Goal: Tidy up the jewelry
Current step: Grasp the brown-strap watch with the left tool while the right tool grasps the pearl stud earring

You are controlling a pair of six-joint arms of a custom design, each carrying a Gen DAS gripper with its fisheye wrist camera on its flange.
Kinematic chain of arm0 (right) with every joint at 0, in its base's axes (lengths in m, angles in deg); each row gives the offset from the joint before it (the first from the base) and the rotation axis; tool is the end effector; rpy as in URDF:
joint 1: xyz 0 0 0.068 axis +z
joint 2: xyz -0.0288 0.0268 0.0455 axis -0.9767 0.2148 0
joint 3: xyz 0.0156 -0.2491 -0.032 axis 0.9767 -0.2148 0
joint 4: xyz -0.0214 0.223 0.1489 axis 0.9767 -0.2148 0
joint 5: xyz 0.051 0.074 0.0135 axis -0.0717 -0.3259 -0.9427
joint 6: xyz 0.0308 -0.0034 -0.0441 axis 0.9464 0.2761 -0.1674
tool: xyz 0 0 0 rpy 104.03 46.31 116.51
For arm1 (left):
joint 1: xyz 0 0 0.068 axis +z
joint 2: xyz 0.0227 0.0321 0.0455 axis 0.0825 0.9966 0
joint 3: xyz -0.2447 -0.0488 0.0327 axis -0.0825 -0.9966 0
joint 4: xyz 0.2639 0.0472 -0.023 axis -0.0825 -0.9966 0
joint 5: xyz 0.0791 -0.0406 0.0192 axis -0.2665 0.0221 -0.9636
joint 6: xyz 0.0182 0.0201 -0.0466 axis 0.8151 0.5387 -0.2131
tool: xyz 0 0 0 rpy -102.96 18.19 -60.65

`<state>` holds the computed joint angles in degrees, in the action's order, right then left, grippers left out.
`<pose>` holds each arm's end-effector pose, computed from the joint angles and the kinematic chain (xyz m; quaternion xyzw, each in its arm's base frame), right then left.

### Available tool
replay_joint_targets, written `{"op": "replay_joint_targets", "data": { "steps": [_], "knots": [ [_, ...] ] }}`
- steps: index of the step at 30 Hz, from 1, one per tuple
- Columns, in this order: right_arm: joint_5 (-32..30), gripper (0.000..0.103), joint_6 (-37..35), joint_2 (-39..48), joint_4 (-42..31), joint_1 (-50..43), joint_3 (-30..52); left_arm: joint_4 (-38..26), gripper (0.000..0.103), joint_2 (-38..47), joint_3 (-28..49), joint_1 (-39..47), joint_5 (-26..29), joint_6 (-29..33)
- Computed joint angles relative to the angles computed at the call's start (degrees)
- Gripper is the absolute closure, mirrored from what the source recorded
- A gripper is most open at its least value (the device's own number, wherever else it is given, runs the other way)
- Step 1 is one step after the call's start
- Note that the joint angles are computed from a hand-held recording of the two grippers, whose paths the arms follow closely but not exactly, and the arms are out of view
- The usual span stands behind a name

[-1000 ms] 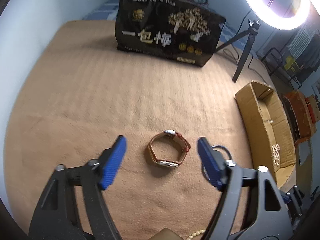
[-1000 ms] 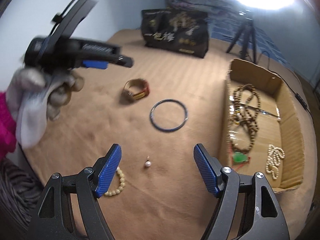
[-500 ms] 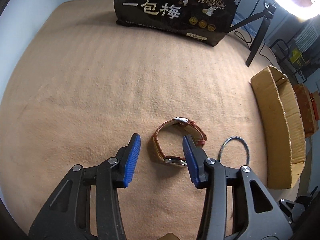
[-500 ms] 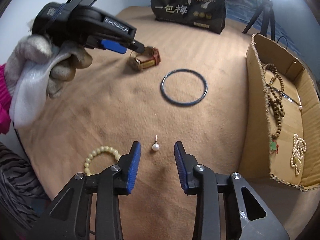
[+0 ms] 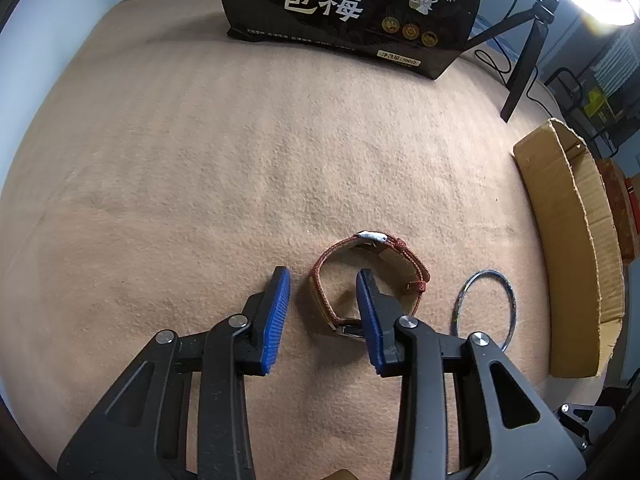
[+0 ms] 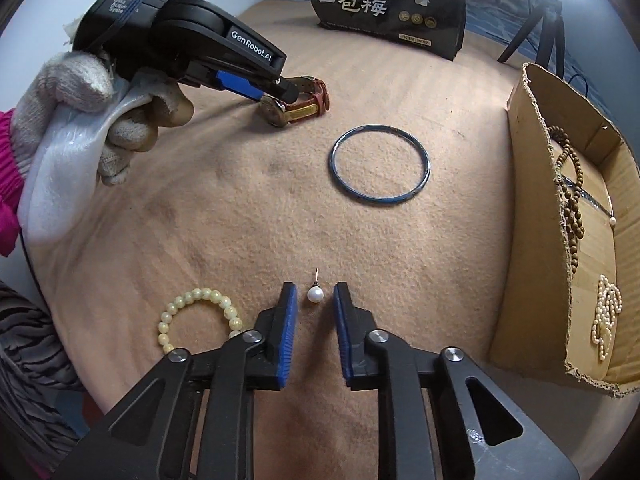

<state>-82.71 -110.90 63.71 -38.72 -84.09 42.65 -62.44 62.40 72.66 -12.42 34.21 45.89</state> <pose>0.1579 -0.0041 0.2719 -0.3871 0.8961 0.1285 0.1751 0.2284 -0.0686 0.2633 -0.1570 0.9681 -0.0623 0.1848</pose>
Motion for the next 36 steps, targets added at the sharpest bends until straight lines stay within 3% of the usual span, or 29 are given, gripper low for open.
{"op": "replay_joint_targets", "data": {
  "steps": [2,7,27,36],
  "knots": [
    [0.21,0.091,0.02,0.01,0.43,0.3,-0.32,0.28,0.074,0.33,0.07,-0.25,-0.15,0.18],
    [-0.08,0.096,-0.92,-0.19,0.03,-0.06,-0.61,-0.46,0.096,1.23,0.7,-1.14,-2.28,0.17],
    [-8.71,0.096,-6.44,1.87,-7.64,-7.87,10.26,-3.27,0.1,-4.21,4.02,-1.91,-4.82,-0.79],
    [-13.05,0.096,-6.68,6.8,-8.5,-12.45,19.52,-4.92,0.1,-5.29,10.29,-5.86,-6.48,-3.17]
  ]
}}
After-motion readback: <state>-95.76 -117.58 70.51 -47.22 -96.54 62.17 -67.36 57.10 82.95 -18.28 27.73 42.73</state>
